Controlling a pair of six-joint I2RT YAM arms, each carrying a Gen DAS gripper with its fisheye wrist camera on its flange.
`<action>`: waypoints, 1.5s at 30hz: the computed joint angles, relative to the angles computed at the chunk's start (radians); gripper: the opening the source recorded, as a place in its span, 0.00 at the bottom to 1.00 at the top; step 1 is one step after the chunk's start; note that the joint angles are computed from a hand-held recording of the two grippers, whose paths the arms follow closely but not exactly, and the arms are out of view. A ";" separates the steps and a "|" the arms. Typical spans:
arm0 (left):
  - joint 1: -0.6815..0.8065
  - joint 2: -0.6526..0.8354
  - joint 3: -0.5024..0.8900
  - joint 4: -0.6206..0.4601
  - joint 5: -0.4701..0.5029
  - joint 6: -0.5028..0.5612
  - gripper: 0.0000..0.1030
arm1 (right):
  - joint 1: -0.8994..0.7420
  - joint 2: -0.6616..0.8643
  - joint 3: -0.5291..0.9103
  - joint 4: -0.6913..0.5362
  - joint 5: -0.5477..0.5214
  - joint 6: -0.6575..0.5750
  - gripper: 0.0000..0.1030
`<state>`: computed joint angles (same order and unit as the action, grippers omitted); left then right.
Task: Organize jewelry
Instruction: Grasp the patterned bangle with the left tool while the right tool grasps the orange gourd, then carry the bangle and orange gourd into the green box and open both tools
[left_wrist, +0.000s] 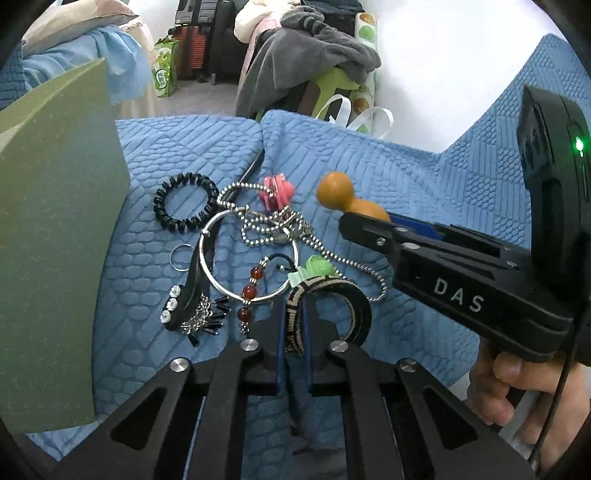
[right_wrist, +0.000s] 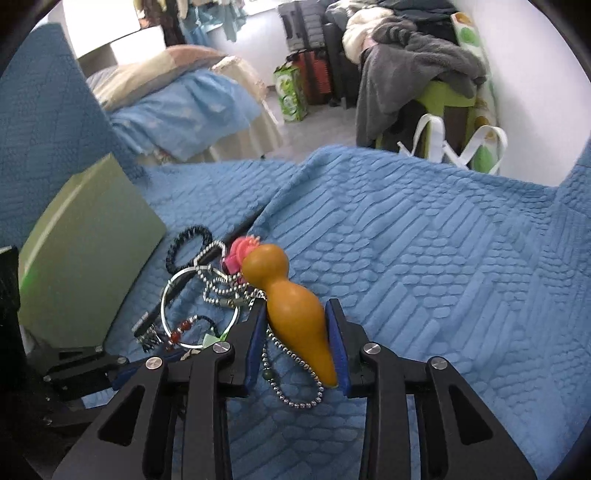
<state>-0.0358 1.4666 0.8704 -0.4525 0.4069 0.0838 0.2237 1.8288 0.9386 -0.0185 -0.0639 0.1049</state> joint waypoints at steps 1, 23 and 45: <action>0.005 -0.007 0.005 -0.012 0.006 0.004 0.07 | 0.002 -0.011 -0.007 0.001 0.009 0.010 0.29; 0.168 -0.092 0.079 -0.215 0.110 0.112 0.07 | 0.174 -0.260 -0.181 -0.144 0.307 0.340 0.29; 0.398 -0.057 0.599 -0.731 0.228 0.408 0.07 | 0.464 -0.441 0.066 -0.537 0.632 0.559 0.29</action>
